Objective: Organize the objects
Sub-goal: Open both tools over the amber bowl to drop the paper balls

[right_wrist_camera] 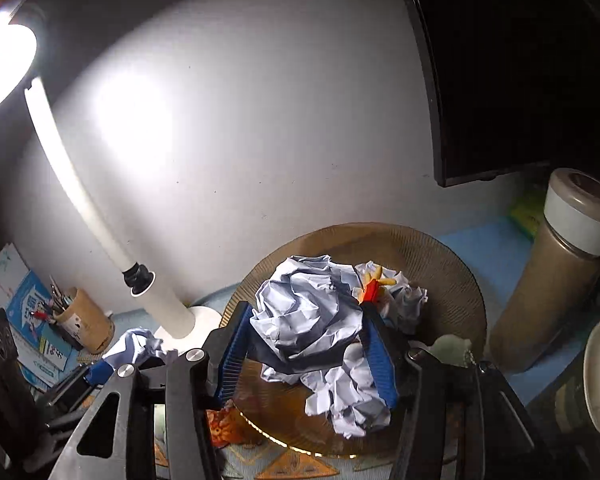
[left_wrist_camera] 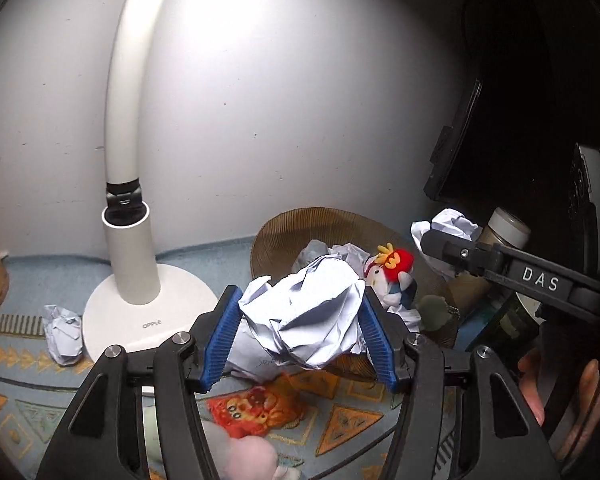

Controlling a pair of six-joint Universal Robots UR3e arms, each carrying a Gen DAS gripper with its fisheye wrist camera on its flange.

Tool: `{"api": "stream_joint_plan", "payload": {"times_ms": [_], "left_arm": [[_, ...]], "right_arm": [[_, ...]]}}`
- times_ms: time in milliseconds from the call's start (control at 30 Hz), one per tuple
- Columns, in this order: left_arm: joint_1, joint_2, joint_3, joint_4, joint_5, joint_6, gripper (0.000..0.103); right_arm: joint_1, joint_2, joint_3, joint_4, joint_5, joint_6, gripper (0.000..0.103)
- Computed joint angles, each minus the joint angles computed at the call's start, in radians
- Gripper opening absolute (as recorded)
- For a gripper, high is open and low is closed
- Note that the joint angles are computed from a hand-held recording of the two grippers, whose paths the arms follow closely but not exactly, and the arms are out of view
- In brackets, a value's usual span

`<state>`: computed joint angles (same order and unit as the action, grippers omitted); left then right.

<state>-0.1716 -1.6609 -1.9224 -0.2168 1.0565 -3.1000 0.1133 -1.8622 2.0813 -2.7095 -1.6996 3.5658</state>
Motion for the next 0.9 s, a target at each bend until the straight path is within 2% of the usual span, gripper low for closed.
{"api": "stream_joint_plan", "payload": {"times_ms": [100,167,200,233,300,433,533,600,667,700,767,833,900], "left_arm": [[-0.081,-0.153,0.124,0.043,0.066,-0.022,0.056],[-0.109,-0.225,0.180,0.076,0.082,-0.033,0.067],[-0.121,-0.253,0.208,0.079,0.096,-0.041,0.072],[-0.125,-0.271,0.229,0.068,0.099,-0.045,0.081],[-0.113,-0.272,0.234,0.049,0.076,-0.039,0.082],[-0.050,-0.176,0.137,0.048,0.023,-0.032,0.082],[0.060,-0.047,0.022,0.009,-0.081,-0.025,0.082],[0.143,0.092,-0.095,-0.014,-0.111,0.000,0.082],[0.238,0.254,-0.209,-0.038,-0.101,0.007,0.082],[0.309,0.341,-0.246,-0.107,-0.122,0.031,0.082],[0.505,0.538,-0.313,-0.328,-0.236,0.143,0.082],[0.707,0.734,-0.355,-0.601,-0.319,0.305,0.082],[0.896,0.912,-0.397,-0.868,-0.360,0.511,0.082]], "right_arm": [[-0.062,0.086,-0.058,-0.016,0.042,-0.021,0.054],[-0.119,0.125,-0.086,0.004,0.111,-0.038,0.066],[-0.141,0.130,-0.084,0.004,0.139,-0.042,0.066],[-0.151,0.132,-0.081,0.004,0.147,-0.043,0.066],[-0.150,0.114,-0.061,0.006,0.134,-0.042,0.066],[-0.128,0.024,0.017,0.012,0.107,-0.011,0.066],[-0.064,-0.051,0.045,0.063,0.078,0.021,0.066],[0.046,-0.068,0.022,0.112,-0.002,0.062,0.066],[0.164,-0.067,-0.005,0.143,-0.087,0.098,0.067],[0.225,-0.059,-0.025,0.156,-0.127,0.118,0.067],[0.349,-0.032,-0.055,0.162,-0.188,0.162,0.067],[0.466,0.022,-0.072,0.142,-0.261,0.225,0.068],[0.566,0.096,-0.062,0.098,-0.325,0.300,0.068]]}}
